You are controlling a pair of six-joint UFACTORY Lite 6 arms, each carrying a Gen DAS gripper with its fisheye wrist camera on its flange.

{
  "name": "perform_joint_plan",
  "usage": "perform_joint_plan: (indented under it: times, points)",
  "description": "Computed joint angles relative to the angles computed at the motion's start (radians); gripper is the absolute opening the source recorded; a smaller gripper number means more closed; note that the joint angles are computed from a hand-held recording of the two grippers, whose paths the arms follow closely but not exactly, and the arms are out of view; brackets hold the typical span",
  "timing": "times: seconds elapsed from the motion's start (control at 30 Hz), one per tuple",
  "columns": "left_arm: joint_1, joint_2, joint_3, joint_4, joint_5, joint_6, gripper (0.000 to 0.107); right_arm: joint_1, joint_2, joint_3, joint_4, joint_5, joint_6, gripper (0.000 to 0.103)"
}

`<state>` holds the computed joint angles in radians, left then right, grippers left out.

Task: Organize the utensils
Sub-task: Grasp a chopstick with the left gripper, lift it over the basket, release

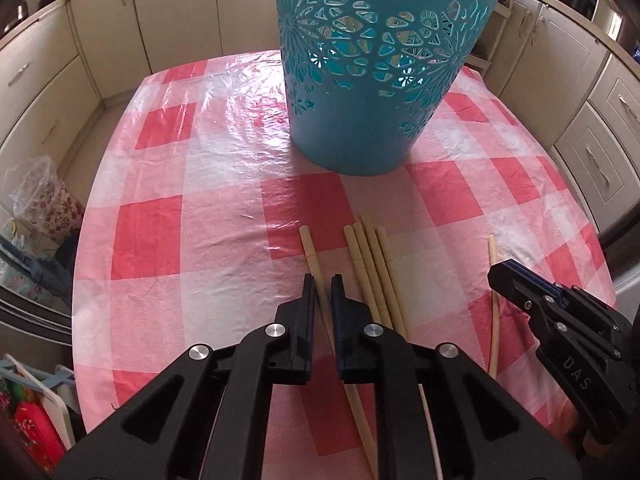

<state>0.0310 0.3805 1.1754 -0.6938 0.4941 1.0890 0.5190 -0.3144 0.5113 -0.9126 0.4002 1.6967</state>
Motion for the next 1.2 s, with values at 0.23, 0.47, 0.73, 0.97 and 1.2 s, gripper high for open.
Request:
perform_joint_plan:
  times: [0.23,0.47,0.73,0.97,1.2]
  points:
    - [0.003,-0.048,-0.057,-0.071,-0.037,0.088,0.005,0.008,0.028,0.019,-0.018,-0.002,0.009,0.011]
    - [0.173,-0.183,-0.007,-0.196,0.212,0.171,0.005,0.007,0.021,0.014,-0.021,-0.003,0.013,0.011]
    - [0.224,-0.189,0.352,-0.307,0.466,0.034,0.005,0.014,0.021,0.015,-0.027,0.006,0.022,0.011]
    - [0.118,-0.030,0.703,-0.366,0.400,-0.111,0.005,0.004,0.016,0.009,-0.030,-0.009,0.025,0.011]
    - [-0.042,0.199,1.019,-0.299,0.168,-0.266,0.005,-0.022,-0.007,-0.015,-0.028,-0.048,0.022,0.011]
